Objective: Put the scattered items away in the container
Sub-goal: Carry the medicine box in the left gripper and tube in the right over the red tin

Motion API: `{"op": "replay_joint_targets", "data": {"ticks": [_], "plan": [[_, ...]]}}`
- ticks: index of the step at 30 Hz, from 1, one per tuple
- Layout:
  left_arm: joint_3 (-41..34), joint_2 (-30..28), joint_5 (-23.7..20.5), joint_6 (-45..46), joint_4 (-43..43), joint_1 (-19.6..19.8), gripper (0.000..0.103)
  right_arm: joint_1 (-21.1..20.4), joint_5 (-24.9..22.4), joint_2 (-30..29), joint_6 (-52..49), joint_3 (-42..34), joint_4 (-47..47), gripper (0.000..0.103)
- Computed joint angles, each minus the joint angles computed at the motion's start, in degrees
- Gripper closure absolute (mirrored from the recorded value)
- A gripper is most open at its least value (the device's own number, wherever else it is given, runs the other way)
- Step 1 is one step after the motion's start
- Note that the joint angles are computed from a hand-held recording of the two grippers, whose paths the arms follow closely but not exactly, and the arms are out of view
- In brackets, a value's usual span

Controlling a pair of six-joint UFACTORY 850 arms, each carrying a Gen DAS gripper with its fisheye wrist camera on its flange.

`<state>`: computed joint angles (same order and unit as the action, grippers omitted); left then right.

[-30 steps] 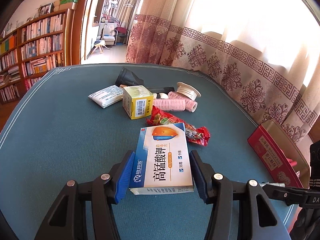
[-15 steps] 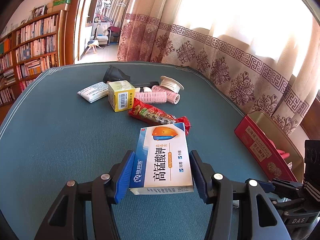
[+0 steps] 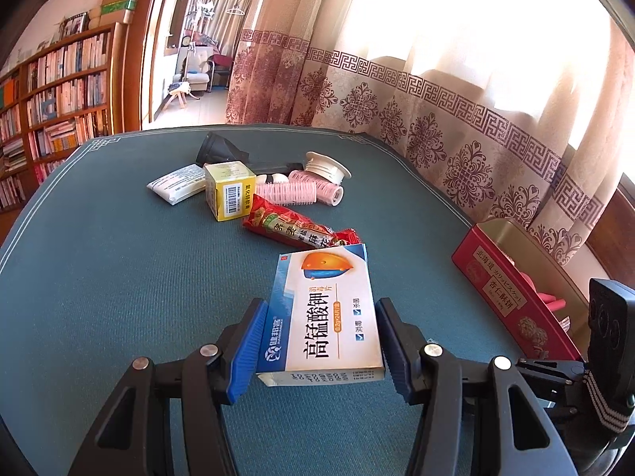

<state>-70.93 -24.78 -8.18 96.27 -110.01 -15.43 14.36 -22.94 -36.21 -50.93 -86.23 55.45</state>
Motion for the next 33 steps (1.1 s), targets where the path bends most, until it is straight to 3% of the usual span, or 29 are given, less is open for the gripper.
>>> {"op": "replay_joint_targets", "data": {"ticks": [4,8,15,30,33], "plan": [[0.14,0.57,0.03,1.42,-1.17,-0.25,0.046,-2.74,-5.55,1.61,-9.19,2.39,14.06,0.078],[-0.21,0.86,0.16,1.95,-1.00,-1.09,0.046,-4.16,-6.16,4.88,-15.42,5.49,22.25,0.078],[-2.20,0.73,0.44,-2.57,6.36,-3.70,0.046,-6.60,-0.98,11.24,-25.13,10.67,33.68,0.078],[-14.48,-6.31,-2.61,-31.42,41.21,-11.67,0.046,-12.61,8.53,16.22,-37.82,16.51,49.66,0.078],[-17.77,-8.14,-3.56,-36.51,47.15,-12.82,0.046,-12.27,12.35,16.58,-48.03,16.93,58.99,0.078]]}}
